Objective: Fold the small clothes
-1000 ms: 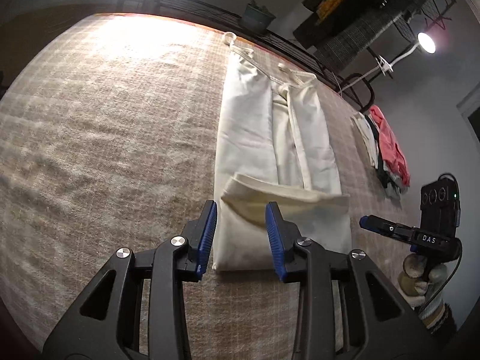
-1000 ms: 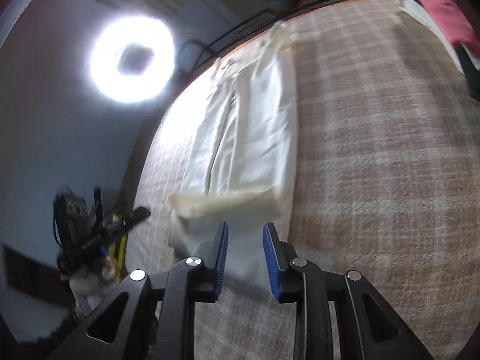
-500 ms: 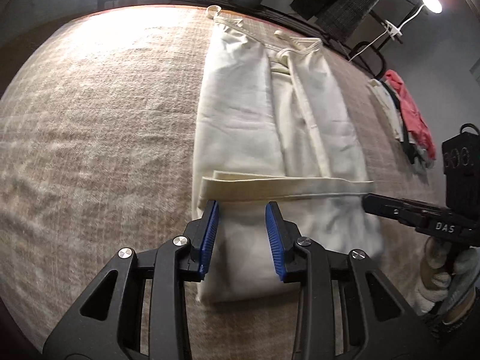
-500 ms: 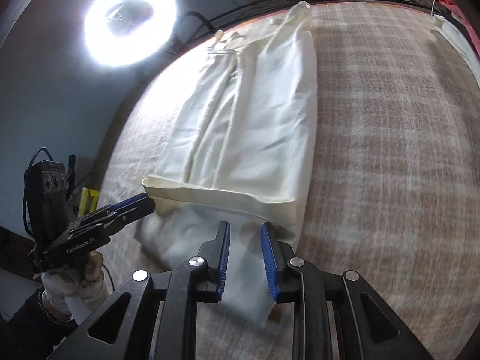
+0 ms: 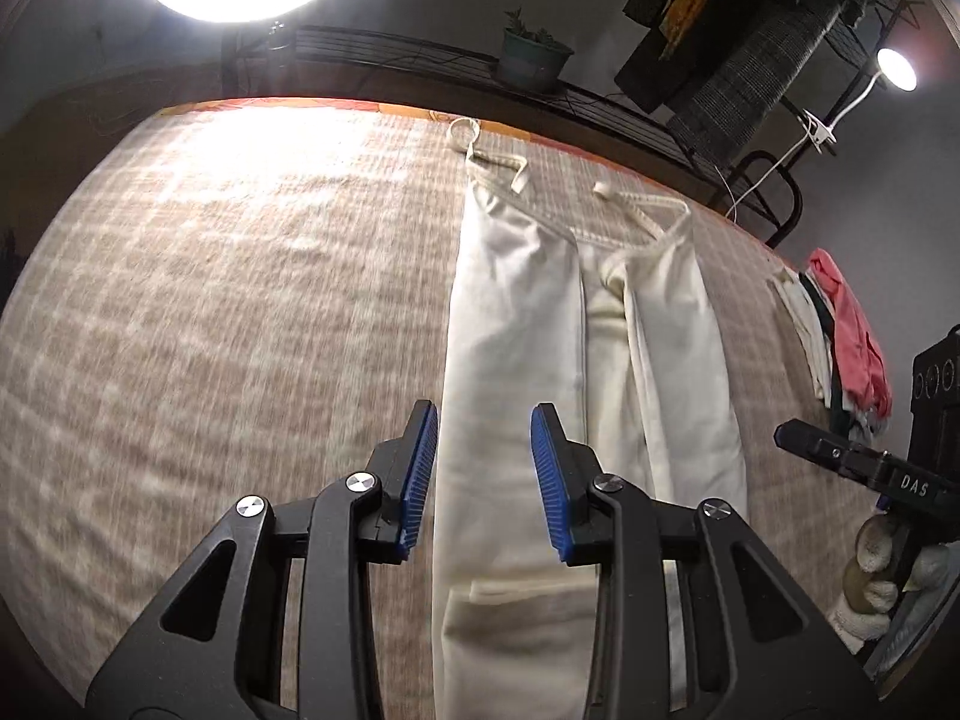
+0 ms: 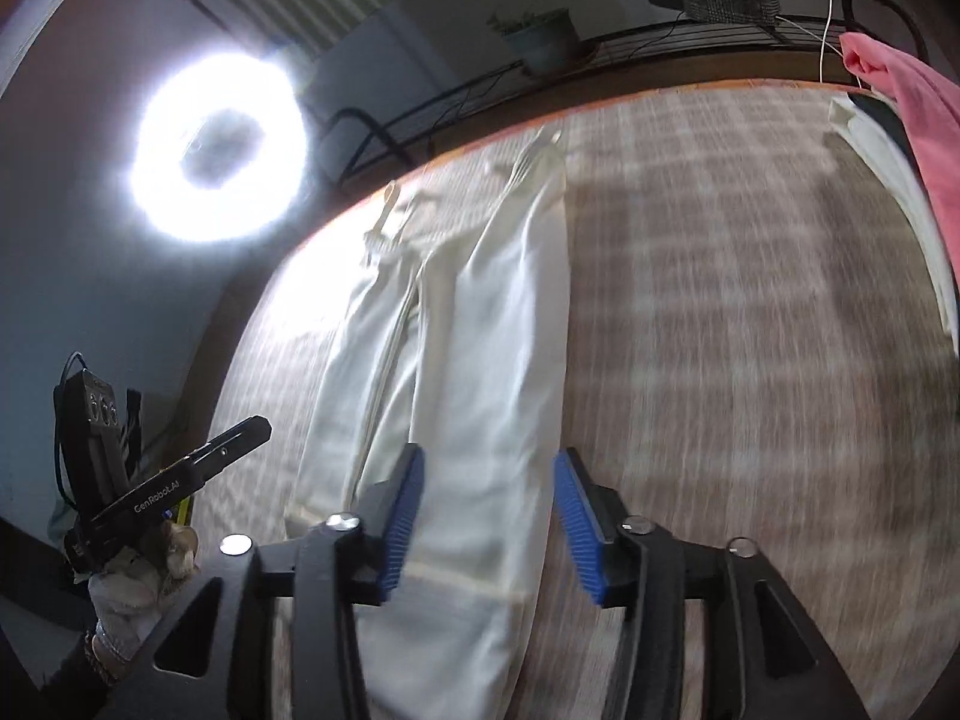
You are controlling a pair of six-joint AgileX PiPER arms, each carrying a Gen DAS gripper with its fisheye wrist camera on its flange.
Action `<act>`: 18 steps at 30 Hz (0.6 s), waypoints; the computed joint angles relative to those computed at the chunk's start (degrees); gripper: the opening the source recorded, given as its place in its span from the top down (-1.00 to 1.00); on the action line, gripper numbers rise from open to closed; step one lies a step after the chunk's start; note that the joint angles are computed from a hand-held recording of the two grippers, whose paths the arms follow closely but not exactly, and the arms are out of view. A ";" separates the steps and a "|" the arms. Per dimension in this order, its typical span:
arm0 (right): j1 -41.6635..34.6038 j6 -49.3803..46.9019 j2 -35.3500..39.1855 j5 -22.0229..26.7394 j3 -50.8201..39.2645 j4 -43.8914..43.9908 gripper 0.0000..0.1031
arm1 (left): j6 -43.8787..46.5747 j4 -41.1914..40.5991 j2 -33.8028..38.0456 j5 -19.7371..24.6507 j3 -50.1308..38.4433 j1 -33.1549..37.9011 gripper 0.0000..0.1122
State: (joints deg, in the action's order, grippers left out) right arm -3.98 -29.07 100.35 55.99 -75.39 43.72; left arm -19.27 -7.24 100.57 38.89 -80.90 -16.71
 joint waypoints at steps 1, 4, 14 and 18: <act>0.31 0.41 1.29 -0.29 -1.44 -0.60 -0.08 | 0.87 -1.28 1.37 0.66 -1.74 0.62 0.42; 1.24 1.60 5.32 -1.00 -5.59 -2.46 -0.09 | 1.57 -3.36 5.62 1.88 -6.42 2.25 0.42; 2.37 2.32 15.60 -0.54 -16.15 -3.27 0.55 | 3.61 -4.39 15.55 3.52 -15.41 3.76 0.42; 2.07 6.11 17.22 -2.15 -18.45 -6.65 1.00 | 0.97 -0.29 17.47 3.20 -18.10 2.60 0.42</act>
State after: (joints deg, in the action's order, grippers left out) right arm -1.91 -22.96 117.56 53.84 -93.84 37.07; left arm -18.30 -7.53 118.04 42.09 -99.00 -14.11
